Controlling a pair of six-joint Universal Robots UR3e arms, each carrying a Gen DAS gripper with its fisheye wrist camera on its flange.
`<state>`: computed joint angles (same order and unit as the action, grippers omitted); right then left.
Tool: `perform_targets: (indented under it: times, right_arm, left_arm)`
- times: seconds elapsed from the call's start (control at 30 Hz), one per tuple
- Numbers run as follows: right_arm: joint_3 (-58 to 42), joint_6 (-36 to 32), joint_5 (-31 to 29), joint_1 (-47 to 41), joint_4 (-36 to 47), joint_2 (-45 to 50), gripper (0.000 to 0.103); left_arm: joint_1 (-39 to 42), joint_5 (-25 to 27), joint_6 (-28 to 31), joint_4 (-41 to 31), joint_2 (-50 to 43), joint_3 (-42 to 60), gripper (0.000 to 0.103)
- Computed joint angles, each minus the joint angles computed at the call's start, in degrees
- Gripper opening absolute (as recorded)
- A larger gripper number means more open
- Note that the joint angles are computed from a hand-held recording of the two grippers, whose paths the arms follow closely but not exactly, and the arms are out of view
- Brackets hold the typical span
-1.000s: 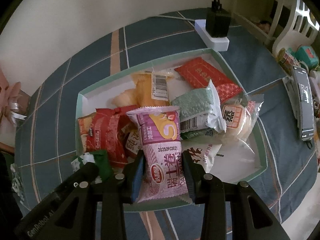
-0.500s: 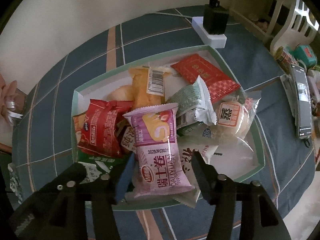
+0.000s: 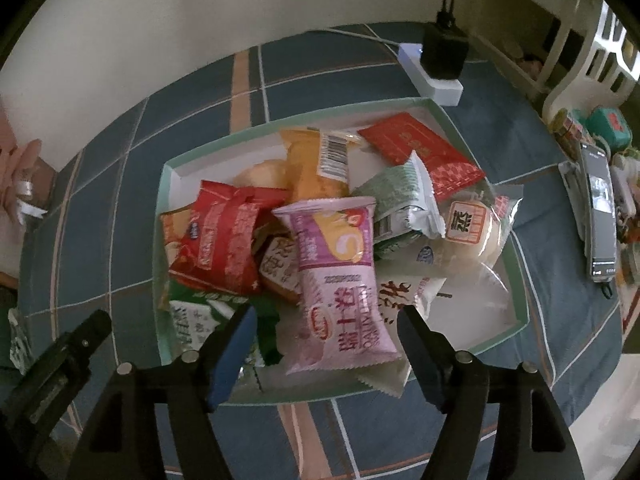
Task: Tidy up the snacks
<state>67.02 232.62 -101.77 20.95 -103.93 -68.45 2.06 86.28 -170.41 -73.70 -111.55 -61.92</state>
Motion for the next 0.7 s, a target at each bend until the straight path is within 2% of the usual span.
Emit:
perform_targets:
  times: [0.23, 0.5, 0.57, 0.7]
  right_arm:
    - [-4.62, 1.04, -2.89, 3.38, 2.01, 1.57, 0.078]
    - [-6.94, 3.31, -6.07, 7.87, 4.32, 1.46, 0.081]
    - [-7.60, 3.76, -6.72, 8.92, 4.90, 1.70, 0.085]
    - [-7.84, 4.81, -8.03, 10.96, 5.17, 1.79, 0.103]
  left_arm:
    - [0.37, 7.85, 1.98, 6.48, 4.01, -6.33, 0.072]
    - [3.46, 5.24, 5.75, 6.22, 10.87, -13.31, 0.072]
    - [4.25, 4.38, 6.58, 5.89, 12.31, -15.00, 0.072]
    - [5.89, 3.33, 8.16, 6.66, 15.50, -19.11, 0.072]
